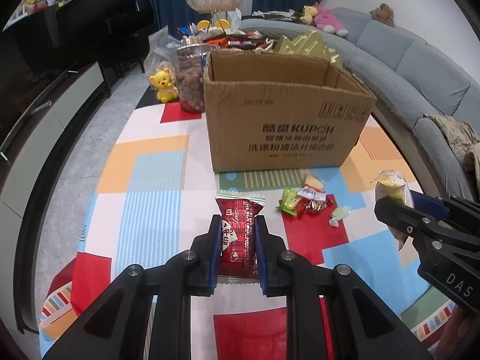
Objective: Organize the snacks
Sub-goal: 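Carry the red candy bar and DENMAS packet with both grippers over the box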
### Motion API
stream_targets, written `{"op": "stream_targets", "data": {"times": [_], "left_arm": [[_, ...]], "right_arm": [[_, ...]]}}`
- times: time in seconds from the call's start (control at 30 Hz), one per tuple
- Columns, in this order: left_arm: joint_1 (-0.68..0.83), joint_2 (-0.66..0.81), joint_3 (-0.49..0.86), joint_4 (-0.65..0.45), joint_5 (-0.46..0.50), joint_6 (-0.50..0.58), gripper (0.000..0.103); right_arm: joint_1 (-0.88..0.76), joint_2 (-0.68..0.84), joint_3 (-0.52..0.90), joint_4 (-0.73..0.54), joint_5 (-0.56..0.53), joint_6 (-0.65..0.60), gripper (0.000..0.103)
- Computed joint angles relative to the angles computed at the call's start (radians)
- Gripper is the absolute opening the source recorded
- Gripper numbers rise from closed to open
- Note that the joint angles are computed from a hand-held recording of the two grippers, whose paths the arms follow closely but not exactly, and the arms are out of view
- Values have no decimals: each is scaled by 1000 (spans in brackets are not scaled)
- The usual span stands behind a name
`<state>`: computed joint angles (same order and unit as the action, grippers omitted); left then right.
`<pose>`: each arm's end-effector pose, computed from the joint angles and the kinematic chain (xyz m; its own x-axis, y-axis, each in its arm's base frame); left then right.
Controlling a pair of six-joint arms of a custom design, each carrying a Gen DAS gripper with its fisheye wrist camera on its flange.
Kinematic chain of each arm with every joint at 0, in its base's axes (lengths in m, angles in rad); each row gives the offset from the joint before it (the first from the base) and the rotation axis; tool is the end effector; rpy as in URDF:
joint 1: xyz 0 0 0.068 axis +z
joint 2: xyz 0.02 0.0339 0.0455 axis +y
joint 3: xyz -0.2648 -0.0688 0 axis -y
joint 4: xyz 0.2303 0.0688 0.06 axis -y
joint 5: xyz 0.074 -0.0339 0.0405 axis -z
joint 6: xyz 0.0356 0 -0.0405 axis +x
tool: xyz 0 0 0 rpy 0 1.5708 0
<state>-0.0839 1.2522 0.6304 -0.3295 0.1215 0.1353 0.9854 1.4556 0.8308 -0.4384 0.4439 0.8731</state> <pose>0.2215 -0.0230 0.1906 -0.7832 0.2002 -0.5886 0.2613 0.9650 -0.0195 0.1581 0.2108 0.1977 -0.7987 0.0478 -0.5999 -0.0395 0.9905 0.1314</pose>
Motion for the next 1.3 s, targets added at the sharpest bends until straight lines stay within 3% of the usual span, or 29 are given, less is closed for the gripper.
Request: {"op": "stream_targets", "data": {"times": [0.6,1.3], "left_arm": [[-45,-82,106,-79,-25,-57,21],[-96,50,321,-76,-39,-85,21]], "right_arm": [[-33,-82,59,-68,48,-59,34],[-145,-90,196,-91,64,-210,34]]}}
